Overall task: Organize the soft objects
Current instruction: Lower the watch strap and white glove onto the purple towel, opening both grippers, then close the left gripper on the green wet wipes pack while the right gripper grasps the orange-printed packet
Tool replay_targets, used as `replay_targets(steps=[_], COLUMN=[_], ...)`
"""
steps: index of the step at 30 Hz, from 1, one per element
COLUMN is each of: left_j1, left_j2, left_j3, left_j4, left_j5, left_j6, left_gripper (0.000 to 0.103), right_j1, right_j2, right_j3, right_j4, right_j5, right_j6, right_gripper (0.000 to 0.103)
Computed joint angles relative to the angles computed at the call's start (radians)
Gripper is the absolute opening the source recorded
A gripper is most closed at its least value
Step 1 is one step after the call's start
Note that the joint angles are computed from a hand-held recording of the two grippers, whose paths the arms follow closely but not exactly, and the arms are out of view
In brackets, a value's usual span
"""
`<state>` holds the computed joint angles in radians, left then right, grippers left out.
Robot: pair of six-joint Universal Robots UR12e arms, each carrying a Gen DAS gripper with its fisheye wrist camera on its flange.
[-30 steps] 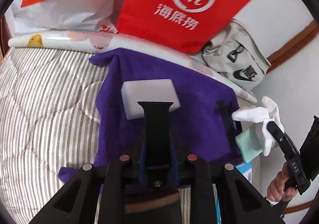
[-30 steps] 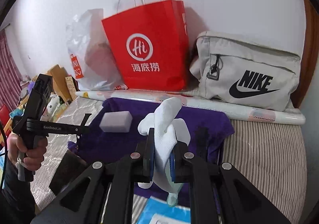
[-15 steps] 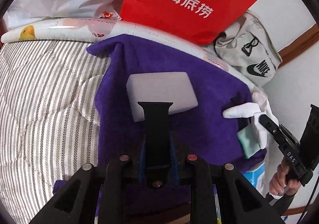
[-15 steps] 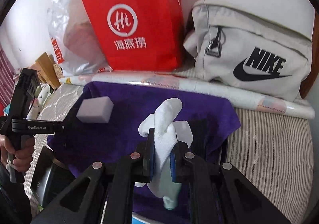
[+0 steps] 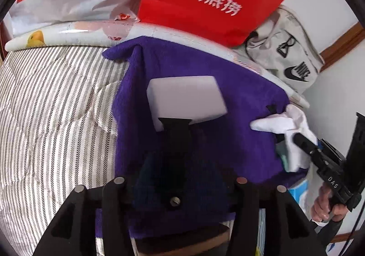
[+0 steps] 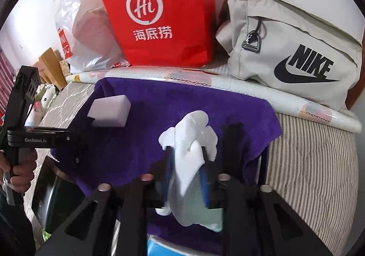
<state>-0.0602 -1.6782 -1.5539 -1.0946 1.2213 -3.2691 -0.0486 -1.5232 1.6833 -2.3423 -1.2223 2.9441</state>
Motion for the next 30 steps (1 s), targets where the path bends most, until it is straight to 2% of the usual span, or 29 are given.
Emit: replay_targets(steps=[1, 3, 8, 13, 16, 18, 21, 24, 25, 28, 30], left_j1=[0.000, -0.004, 0.005, 0.017, 0.027, 0.027, 0.025, 0.028, 0.026, -0.002, -0.007], left_j2=[0.003, 0.011, 0.038, 0.079, 0.118, 0.146, 0.182, 0.216, 0.229, 0.269, 0.297], left_j3=[0.001, 0.003, -0.009, -0.042, -0.080, -0.102, -0.126, -0.150, -0.159, -0.186, -0.209], left_j4=[-0.003, -0.006, 0.004, 0.038, 0.087, 0.113, 0.119, 0.107, 0.108, 0.107, 0.104], left_j5=[0.003, 0.027, 0.031, 0.012, -0.007, 0.008, 0.037, 0.023, 0.029, 0.130, 0.156], left_j6=[0.003, 0.007, -0.003, -0.018, -0.024, -0.028, -0.024, -0.011, -0.004, 0.031, 0.037], left_gripper=[0.055, 0.057, 0.058, 0.058, 0.058, 0.057, 0.056, 0.056, 0.056, 0.057, 0.058], right_j1=[-0.001, -0.002, 0.005, -0.005, -0.011, -0.014, -0.015, -0.018, -0.019, -0.015, -0.017], right_j2=[-0.003, -0.005, -0.022, -0.059, -0.091, -0.117, -0.154, -0.200, -0.221, -0.263, -0.300], right_j3=[0.002, 0.004, 0.008, 0.027, 0.050, 0.071, 0.100, 0.139, 0.156, 0.188, 0.217], right_j4=[0.000, 0.000, -0.003, -0.013, -0.023, -0.037, -0.050, -0.059, -0.057, -0.051, -0.038], right_j5=[0.006, 0.016, -0.015, 0.009, 0.026, 0.039, 0.046, 0.067, 0.078, 0.084, 0.109], right_j6=[0.003, -0.001, 0.007, 0.021, 0.027, 0.031, 0.041, 0.052, 0.050, 0.044, 0.039], right_gripper=[0.045, 0.055, 0.055, 0.055, 0.055, 0.055, 0.055, 0.055, 0.055, 0.055, 0.055])
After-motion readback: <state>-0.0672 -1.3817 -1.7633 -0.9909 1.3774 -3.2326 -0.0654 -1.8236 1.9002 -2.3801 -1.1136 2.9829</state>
